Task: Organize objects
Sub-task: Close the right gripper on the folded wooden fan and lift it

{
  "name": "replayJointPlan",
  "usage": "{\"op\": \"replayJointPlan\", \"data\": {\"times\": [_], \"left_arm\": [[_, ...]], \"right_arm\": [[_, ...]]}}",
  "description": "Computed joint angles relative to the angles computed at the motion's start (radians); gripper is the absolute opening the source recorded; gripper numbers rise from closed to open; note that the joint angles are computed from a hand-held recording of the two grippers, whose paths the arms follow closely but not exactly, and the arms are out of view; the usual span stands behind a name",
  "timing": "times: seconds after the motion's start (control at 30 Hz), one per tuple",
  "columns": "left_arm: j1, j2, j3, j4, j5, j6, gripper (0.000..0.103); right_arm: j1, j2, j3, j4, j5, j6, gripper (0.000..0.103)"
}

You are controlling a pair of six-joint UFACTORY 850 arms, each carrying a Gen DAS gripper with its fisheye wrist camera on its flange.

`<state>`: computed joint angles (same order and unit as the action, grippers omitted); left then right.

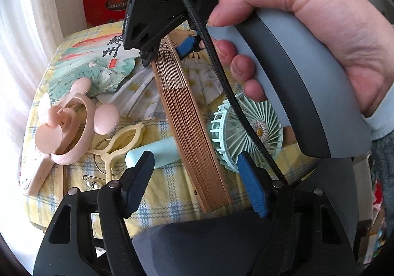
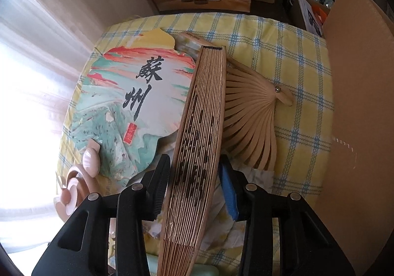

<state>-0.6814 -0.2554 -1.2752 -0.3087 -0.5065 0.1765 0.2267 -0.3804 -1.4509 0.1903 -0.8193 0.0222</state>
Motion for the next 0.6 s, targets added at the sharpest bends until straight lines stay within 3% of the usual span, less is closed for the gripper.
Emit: {"op": "replayJointPlan", "data": {"times": [0.17, 0.3, 0.47, 0.53, 0.6], "left_arm": [[0.013, -0.002, -0.002, -0.046, -0.044, 0.077, 0.064], [0.025, -0.004, 0.005, -0.076, -0.08, 0.126, 0.056], [-0.007, -0.001, 0.006, 0.107, -0.029, -0.202, 0.052], [-0.021, 0.003, 0.002, 0.114, -0.037, -0.204, 0.047], [-0.02, -0.006, -0.009, 0.096, -0.043, -0.176, 0.035]], "right_arm": [[0.01, -0.003, -0.003, -0.035, -0.006, 0.016, 0.04], [0.004, -0.002, -0.002, -0.017, -0.008, 0.009, 0.039], [0.002, -0.001, 0.0, -0.011, -0.006, 0.015, 0.039], [0.006, -0.001, -0.002, -0.022, -0.005, 0.025, 0.039], [0.008, -0.001, -0.002, -0.026, -0.003, 0.03, 0.039]]}}
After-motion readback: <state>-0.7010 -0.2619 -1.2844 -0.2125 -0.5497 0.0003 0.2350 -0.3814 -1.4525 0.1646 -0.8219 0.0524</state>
